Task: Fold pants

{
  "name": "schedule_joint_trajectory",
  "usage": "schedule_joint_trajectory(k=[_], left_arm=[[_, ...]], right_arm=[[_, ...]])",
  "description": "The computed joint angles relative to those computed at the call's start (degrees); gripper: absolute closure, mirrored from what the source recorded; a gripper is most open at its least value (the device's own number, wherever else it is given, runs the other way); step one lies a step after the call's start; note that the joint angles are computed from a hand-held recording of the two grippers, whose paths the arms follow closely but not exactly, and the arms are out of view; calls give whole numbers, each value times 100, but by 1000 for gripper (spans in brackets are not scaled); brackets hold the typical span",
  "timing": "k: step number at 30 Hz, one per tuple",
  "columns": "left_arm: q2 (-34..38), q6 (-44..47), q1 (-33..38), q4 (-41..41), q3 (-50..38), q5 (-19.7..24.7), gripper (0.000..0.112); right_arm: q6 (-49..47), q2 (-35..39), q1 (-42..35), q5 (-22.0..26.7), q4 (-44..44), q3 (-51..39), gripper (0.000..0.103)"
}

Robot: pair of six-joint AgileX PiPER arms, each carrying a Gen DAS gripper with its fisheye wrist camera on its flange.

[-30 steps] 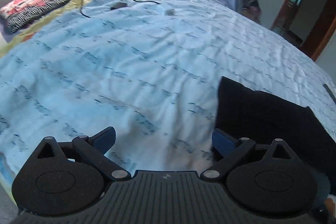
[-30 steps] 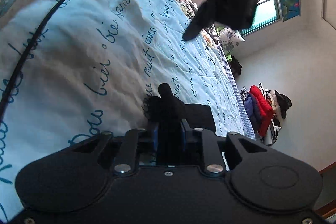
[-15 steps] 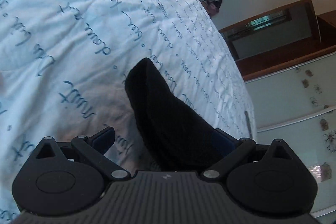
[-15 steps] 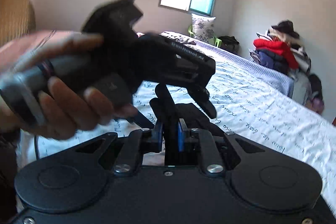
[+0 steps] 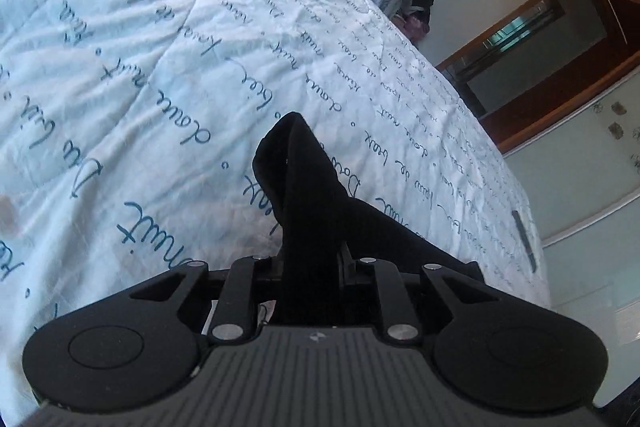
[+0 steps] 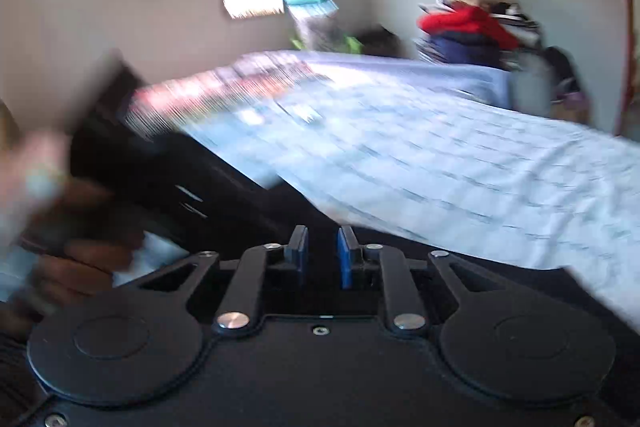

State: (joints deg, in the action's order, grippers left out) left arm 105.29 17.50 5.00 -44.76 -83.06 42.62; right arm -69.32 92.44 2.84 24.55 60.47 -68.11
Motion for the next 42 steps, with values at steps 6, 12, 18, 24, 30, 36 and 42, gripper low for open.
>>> schedule_joint_trajectory(k=[6,12,18,24,30,36,42], left_arm=[[-812,-999,-812,1735,584,-1023,93],[-1542,-2135,-1499,2851,688,-1123,93],[-2054,-3867,-2738,4395,563,-1189,92],[-1872,-5484,-4271,5991,121,-1016,87],[-1070,-6500,-5539,7025,-504,-850,81],[47,-6319,-6168,6806,-1391,-749,81],[1093,-5868,-6494,6354,-2469,-498,80]], right_arm=[[-533,423,95,597,983,-178,85],[-1157,-431,-713,1263,2005,505,85],[-1580,-1123,-2003,2304,2899,1190,85],[-1608,-1392,-3726,3558,3143,1702,85],[-1745,-1292,-5149,4122,3098,2017,85],[-1645,-847,-6168,4239,2845,2056,85],[-1509,-441,-6735,3994,2584,1877,85]])
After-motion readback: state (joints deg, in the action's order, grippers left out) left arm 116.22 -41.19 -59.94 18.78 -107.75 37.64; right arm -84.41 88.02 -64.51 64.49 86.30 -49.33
